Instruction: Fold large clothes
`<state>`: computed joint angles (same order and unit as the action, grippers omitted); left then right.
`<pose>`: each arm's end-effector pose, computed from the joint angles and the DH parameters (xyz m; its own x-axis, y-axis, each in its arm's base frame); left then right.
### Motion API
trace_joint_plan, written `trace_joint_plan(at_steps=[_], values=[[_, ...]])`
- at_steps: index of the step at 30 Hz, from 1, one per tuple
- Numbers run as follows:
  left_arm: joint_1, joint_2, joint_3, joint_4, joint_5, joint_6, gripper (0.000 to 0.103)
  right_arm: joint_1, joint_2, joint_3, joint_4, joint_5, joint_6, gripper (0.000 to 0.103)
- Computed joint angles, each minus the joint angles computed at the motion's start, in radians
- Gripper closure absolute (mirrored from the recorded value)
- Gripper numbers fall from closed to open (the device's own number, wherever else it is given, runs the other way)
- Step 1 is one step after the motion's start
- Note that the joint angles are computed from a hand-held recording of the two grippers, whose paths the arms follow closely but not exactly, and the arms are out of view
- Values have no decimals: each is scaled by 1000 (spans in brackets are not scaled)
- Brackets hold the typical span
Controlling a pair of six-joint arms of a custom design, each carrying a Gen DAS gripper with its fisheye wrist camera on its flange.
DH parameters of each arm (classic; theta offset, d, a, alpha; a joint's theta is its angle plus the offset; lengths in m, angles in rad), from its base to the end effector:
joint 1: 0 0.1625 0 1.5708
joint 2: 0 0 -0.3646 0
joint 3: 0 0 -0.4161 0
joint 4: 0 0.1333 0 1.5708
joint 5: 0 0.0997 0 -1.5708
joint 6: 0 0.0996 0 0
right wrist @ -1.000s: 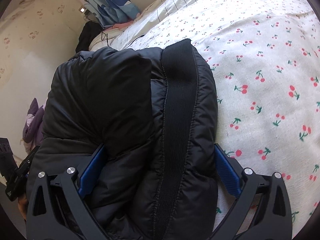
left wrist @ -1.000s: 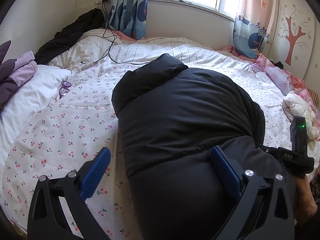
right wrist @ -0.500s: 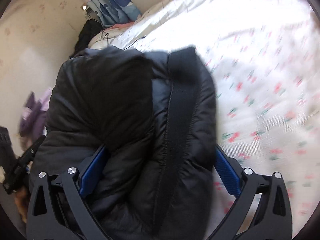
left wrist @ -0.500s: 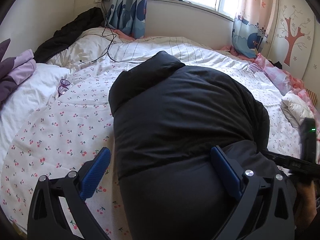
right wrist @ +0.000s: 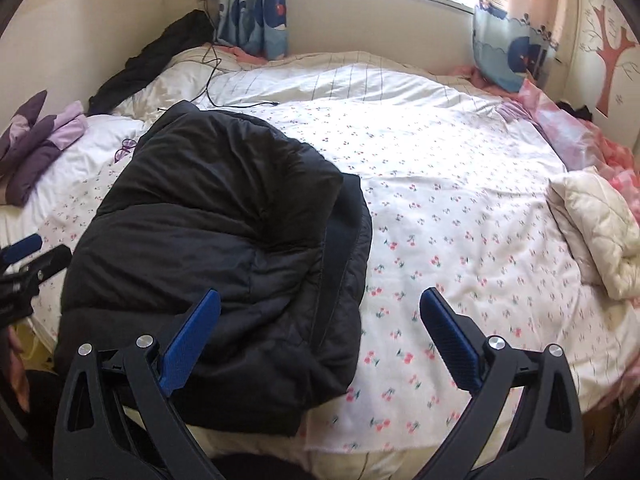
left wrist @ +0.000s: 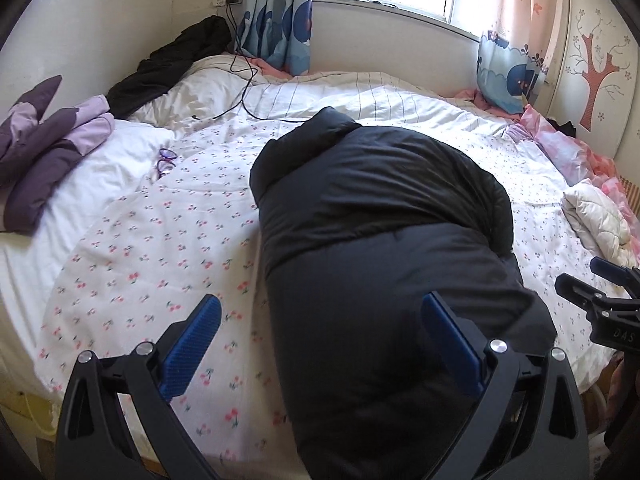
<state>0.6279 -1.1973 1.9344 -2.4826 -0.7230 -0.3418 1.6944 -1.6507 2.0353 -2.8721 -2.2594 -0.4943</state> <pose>-0.3235 -0.4919 0.1747 -0.7327 0.2384 -0.6374 0.5852 0.6988 -0.4113 0.1284 -0.4660 0.4022 -0.6937 0.0703 0.7169 -0.4590 0.7238 -0.5152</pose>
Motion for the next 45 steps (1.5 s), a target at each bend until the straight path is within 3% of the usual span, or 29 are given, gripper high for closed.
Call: trace_joint_plan(at_steps=[4,6,24,36,45], values=[[-12,-27,6,121,-10,-84,7,40,15,20,-57,-45,-56,7],[-20,-44,17,158,-12,-114,7,62,23,22,-47,-60,-46,7],[-93,-134,73,254,-27,-181,7,128,-50,84,35,-61,19,7],[-110,-142,81,275,-20,-208,7,140,-54,89,57,-65,35,7],[-105,-142,97,212,-10,-211,7,133,-62,93,75,-50,40,7]])
